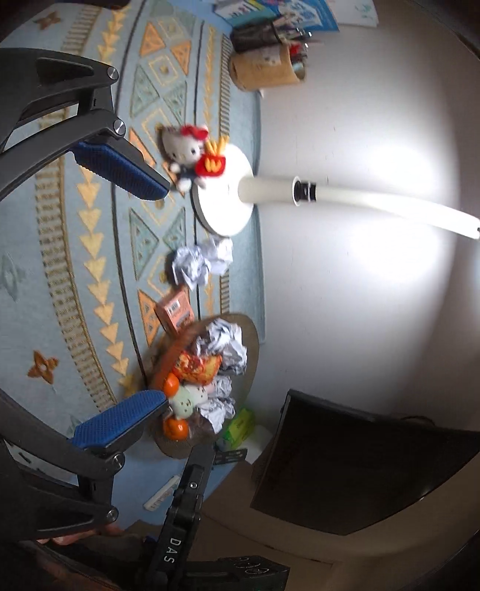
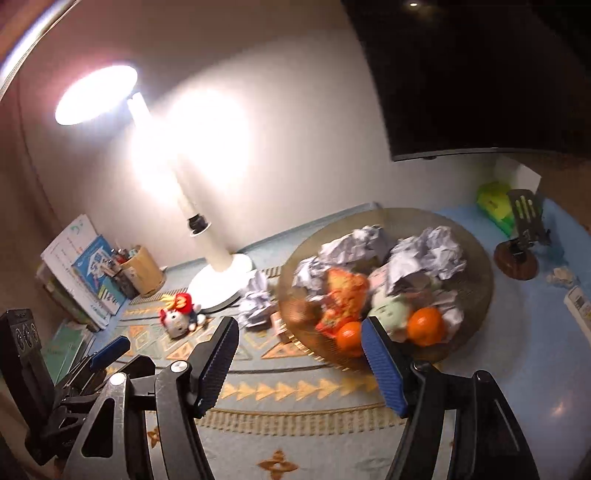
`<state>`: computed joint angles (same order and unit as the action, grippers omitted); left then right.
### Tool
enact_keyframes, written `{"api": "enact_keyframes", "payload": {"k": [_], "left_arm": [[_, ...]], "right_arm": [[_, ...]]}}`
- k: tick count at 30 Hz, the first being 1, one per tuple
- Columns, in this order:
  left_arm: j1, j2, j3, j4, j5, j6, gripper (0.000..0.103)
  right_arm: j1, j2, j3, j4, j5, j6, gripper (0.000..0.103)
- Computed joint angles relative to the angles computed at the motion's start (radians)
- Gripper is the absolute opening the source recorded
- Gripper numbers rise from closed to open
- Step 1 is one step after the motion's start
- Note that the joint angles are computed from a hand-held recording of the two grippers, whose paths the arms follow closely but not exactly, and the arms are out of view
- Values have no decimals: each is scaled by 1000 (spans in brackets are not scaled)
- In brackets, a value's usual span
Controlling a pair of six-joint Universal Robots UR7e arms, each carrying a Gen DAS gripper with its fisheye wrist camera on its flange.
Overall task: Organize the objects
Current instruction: 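Move both open tools back toward the plush and paper ball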
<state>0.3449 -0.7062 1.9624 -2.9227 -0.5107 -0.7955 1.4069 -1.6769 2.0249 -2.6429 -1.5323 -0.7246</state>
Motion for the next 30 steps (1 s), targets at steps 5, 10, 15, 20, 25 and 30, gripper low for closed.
{"api": "enact_keyframes", "payload": {"k": [5, 10, 15, 20, 25, 30], "left_arm": [[-2, -85, 141, 265, 20, -333, 102], [21, -86, 212, 180, 9, -416, 102], [24, -84, 200, 234, 2, -454, 102], [16, -89, 201, 275, 11, -500, 102], [21, -93, 201, 288, 5, -519, 102], [20, -92, 198, 300, 3, -522, 102]], "right_arm": [[11, 32, 184, -183, -57, -99, 76], [-3, 129, 246, -326, -139, -119, 76], [14, 168, 249, -392, -196, -133, 81], [29, 179, 275, -460, -219, -179, 84], [35, 178, 303, -522, -222, -219, 89], [34, 178, 302, -522, -224, -215, 90]]}}
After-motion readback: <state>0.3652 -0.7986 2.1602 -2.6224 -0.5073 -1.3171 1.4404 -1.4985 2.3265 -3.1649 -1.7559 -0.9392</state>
